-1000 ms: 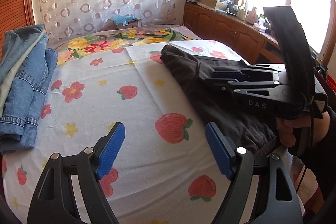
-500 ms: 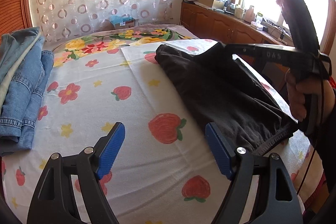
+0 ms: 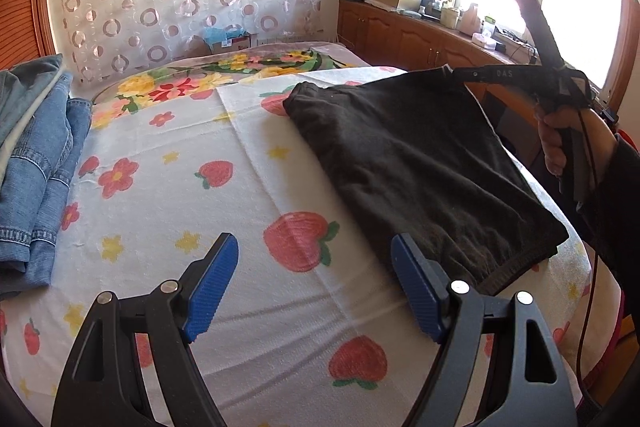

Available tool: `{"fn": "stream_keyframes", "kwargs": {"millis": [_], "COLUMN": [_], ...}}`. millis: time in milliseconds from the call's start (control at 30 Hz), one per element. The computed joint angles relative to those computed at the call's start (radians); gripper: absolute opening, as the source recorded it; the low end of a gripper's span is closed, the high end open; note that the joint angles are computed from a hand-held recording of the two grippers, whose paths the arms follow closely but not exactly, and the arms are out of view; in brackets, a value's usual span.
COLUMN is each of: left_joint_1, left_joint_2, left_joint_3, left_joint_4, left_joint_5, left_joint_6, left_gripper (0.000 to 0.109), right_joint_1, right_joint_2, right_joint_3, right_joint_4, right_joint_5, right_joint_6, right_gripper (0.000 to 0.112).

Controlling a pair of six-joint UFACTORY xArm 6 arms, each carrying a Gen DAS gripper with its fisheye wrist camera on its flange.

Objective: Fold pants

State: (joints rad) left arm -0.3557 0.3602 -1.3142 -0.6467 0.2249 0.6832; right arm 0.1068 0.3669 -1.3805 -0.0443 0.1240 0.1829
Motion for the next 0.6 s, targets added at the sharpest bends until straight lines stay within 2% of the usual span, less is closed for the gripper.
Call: {"fn": "stream_keyframes", "kwargs": {"millis": [167,200,267,300,333,433,533,600], "left_joint_1": [-0.003,-0.004,-0.006,-0.007,-0.008,-0.010,-0.013,-0.016], "left_joint_2": [-0.001,-0.001,0.000,0.000,0.000,0.000,0.000,-0.005], "left_joint_3": [0.001,0.002,0.002,0.002,0.003,0.002,0.004,0.010], "left_joint_4": [0.002,0.004,0.009,0.012,0.012,0.007,0.008,-0.001], "left_joint_5": [0.003,0.002,0.004,0.003,0.003,0.003,0.004,0.006], "left_joint_6": [0.003,0.002,0.000,-0.002,-0.002,0.002,0.001,0.015], "left_gripper": [0.080,0.080,0.080,0.080,0.080,0.080,0.080,0.080], "right_joint_1": [-0.004,-0.010,-0.012,-0.011,-0.009,-0.004,0.002,0.008], "right_joint_2": [0.024,0.022,0.023,0.023,0.019,0.004,-0.009,-0.054], "right_joint_3": [-0.047,-0.051,-0.066,-0.068,-0.063,-0.046,-0.029,0.035], "right_joint_4": [-0.163,-0.246,-0.300,-0.301,-0.285,-0.190,-0.161,-0.111], "right_joint_5": [0.060,0.075,0.107,0.111,0.104,0.092,0.096,0.056], "right_joint_6": [0.178,0.260,0.322,0.335,0.332,0.246,0.203,0.153], "right_gripper": [0.001,0.002,0.011,0.016,0.017,0.017,0.017,0.017]}}
